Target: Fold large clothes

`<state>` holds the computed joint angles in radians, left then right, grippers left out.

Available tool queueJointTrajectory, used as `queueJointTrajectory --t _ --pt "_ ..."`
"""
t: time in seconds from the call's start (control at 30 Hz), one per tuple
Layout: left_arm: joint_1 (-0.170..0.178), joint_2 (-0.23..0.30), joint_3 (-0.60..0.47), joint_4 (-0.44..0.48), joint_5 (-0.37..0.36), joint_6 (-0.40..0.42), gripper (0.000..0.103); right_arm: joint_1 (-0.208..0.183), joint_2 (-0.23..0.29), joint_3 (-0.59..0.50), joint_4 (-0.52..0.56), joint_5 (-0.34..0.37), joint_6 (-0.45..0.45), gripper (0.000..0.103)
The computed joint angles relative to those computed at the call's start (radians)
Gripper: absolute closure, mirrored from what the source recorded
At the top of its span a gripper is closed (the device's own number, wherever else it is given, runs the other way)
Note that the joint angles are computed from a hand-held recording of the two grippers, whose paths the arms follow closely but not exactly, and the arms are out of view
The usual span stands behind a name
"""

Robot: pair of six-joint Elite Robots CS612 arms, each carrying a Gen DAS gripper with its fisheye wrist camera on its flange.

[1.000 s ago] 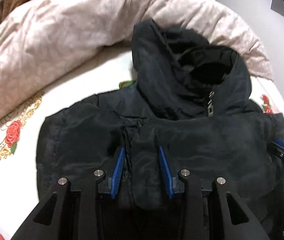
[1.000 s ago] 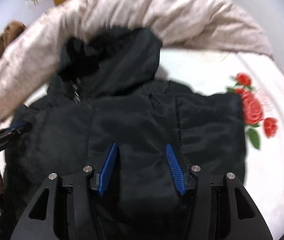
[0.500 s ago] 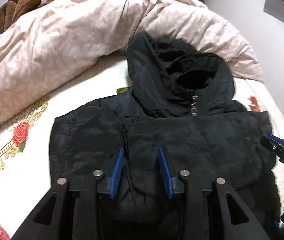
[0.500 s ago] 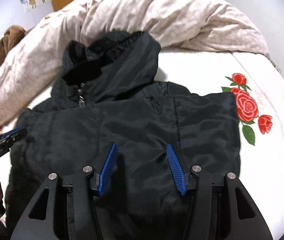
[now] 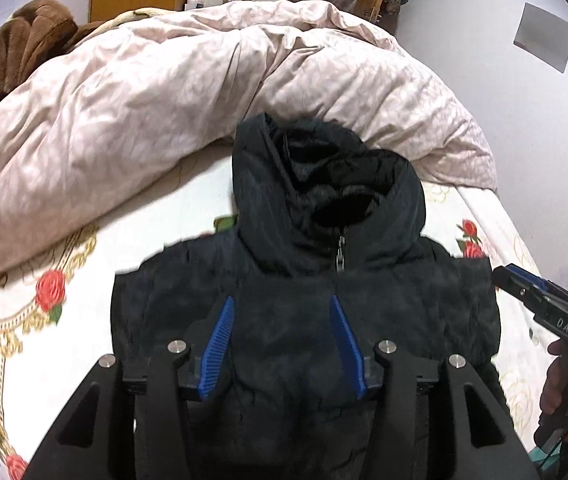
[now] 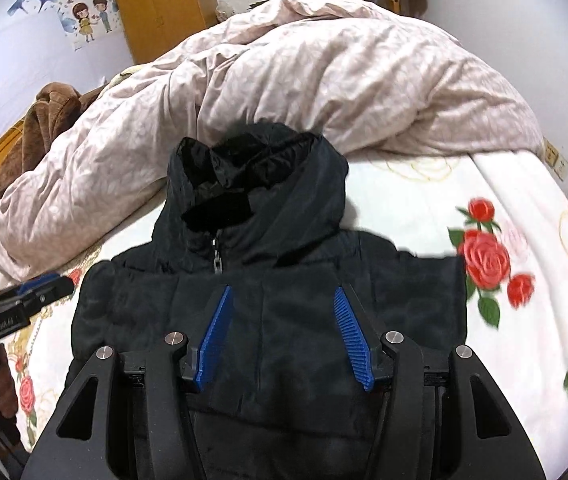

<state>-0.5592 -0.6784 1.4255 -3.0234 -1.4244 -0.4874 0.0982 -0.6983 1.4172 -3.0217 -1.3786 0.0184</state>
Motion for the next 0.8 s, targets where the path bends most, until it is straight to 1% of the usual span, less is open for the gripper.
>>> queueJointTrajectory --t 0.07,0.13,0.2,0.33,0.43,0.5,0.63,0.7,0.77,0.8 --pt "0.010 0.020 -0.053 0.029 0.006 0.021 0.051 0.000 0.017 -0.041 0.024 -0.002 -0.012 0.049" --pt "0.023 0.044 -0.104 0.051 -0.006 0.033 0.048 -0.003 0.039 -0.092 0.053 0.003 -0.015 0.049" --pt "0.038 0.074 -0.165 0.081 -0.016 0.036 0.044 -0.005 0.065 -0.148 0.094 0.005 -0.030 0.049" --pt "0.063 0.142 -0.293 0.165 -0.029 0.020 0.043 -0.010 0.127 -0.265 0.178 0.005 -0.034 0.049" --pt "0.077 0.208 -0.414 0.256 -0.031 0.014 0.042 -0.013 0.187 -0.373 0.239 -0.004 -0.032 0.049" --pt "0.082 0.251 -0.491 0.294 -0.027 0.022 0.042 -0.013 0.225 -0.443 0.277 -0.014 -0.033 0.049" --pt "0.089 0.343 -0.655 0.384 -0.013 0.039 0.042 -0.012 0.318 -0.614 0.370 -0.033 -0.029 0.049" --pt "0.091 0.383 -0.725 0.409 -0.007 0.048 0.042 -0.011 0.356 -0.687 0.402 -0.043 -0.029 0.049" --pt "0.091 0.415 -0.779 0.415 -0.007 0.056 0.042 -0.009 0.401 -0.772 0.449 -0.055 -0.030 0.049" --pt "0.091 0.431 -0.804 0.414 -0.008 0.065 0.045 -0.009 0.422 -0.813 0.481 -0.057 -0.031 0.049"
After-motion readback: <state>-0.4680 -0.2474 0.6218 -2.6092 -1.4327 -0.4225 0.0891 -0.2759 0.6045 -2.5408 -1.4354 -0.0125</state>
